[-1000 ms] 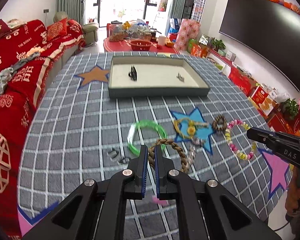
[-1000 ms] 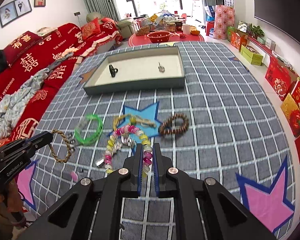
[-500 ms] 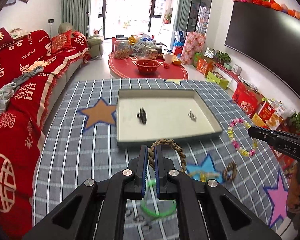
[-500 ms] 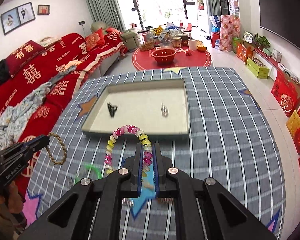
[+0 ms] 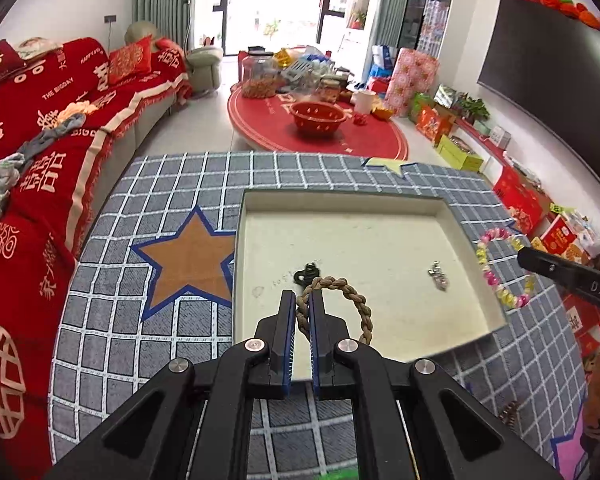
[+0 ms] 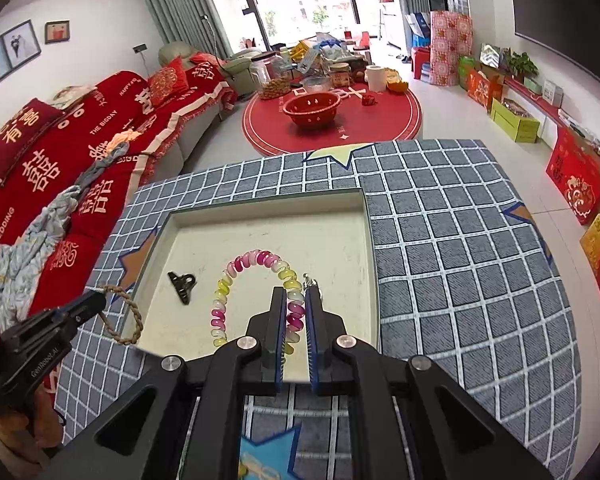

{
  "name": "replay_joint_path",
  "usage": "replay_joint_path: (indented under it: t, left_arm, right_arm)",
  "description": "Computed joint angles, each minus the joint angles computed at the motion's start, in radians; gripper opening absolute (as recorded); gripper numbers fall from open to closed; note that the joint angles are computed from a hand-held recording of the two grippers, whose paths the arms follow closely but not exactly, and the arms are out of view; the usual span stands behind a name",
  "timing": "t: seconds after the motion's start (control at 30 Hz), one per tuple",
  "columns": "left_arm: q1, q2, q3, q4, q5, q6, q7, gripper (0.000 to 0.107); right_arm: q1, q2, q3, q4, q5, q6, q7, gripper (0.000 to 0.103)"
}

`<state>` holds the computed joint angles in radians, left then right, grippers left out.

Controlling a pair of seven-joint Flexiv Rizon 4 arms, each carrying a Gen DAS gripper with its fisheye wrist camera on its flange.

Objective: Organize jewelry
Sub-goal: 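Carry both bracelets into the tray and open both tools to release them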

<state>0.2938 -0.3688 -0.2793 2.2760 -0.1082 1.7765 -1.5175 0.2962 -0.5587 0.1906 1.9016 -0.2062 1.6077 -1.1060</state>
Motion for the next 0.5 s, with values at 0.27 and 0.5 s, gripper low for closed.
replay_joint_path:
  t: [0.27, 0.5]
  left_arm:
    - [-0.143, -0.108, 0.137, -0.109, -0.056, -0.077, 0.031, 0.02]
    - [-0.275, -0.169, 0.263, -0.185, -0.086, -0.116, 0.037, 0.02]
  right_arm:
    - [-0.02, -0.126, 0.026, -0.129, 0.008, -0.067, -0.008, 0.01]
    - [0.001, -0.183, -0.001, -0.19, 0.017, -0.106, 0.004, 0.01]
